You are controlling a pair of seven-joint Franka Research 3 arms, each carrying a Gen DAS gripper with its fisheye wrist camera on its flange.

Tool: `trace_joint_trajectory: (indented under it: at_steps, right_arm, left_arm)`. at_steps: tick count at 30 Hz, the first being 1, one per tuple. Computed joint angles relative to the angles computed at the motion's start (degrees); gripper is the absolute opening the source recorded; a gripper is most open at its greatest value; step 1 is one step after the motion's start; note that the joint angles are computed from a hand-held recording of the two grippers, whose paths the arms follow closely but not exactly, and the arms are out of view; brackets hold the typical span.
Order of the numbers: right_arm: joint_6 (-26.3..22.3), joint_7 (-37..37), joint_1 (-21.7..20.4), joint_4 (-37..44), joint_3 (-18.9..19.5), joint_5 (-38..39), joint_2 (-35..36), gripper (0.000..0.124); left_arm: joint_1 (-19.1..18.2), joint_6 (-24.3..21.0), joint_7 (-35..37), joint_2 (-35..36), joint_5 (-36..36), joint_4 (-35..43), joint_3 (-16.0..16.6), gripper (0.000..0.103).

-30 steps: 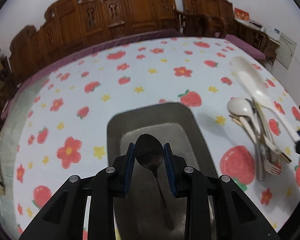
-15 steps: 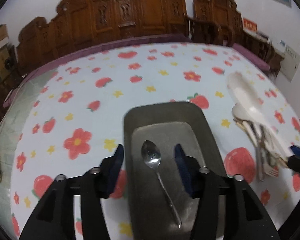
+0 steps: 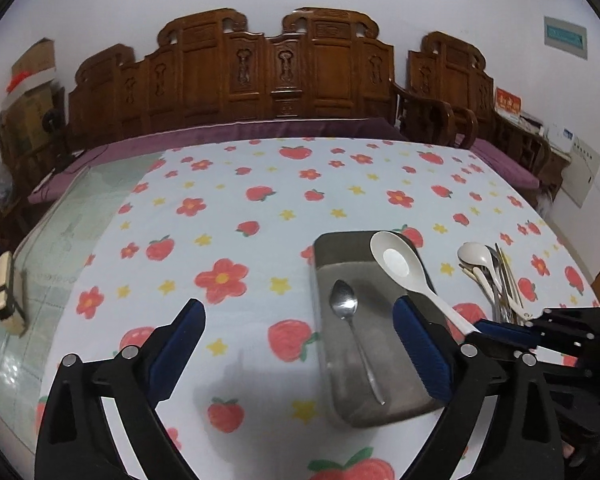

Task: Organize utensils
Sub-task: 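Lower the metal spoon into the tin tray with the left tool while the right drops the white spoon in, then return the right tool to the pile and grasp a metal spoon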

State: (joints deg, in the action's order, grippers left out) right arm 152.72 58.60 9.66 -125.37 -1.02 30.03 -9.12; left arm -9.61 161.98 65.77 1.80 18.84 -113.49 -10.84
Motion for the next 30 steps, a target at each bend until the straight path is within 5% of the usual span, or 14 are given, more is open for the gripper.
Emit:
trace_joint_trajectory:
  at_steps: [9, 17, 30]
  right_arm:
    - [-3.0, 11.4, -0.1, 6.8, 1.6, -4.6, 7.4, 0.014]
    - [-4.7, -0.7, -0.3, 7.2, 1.2, 9.7, 7.1, 0.021]
    - [-1.8, -12.4, -3.9, -1.8, -4.2, 10.1, -5.0, 0.021]
  left_arm:
    - [1.4, 1.6, -0.9, -1.2, -0.2, -2.0, 0.9, 0.093]
    - [1.5, 3.3, 1.2, -1.6, -3.1, -2.7, 0.6, 0.093]
    - [-1.3, 5.4, 0.4, -0.7, -2.4, -1.6, -1.1, 0.093]
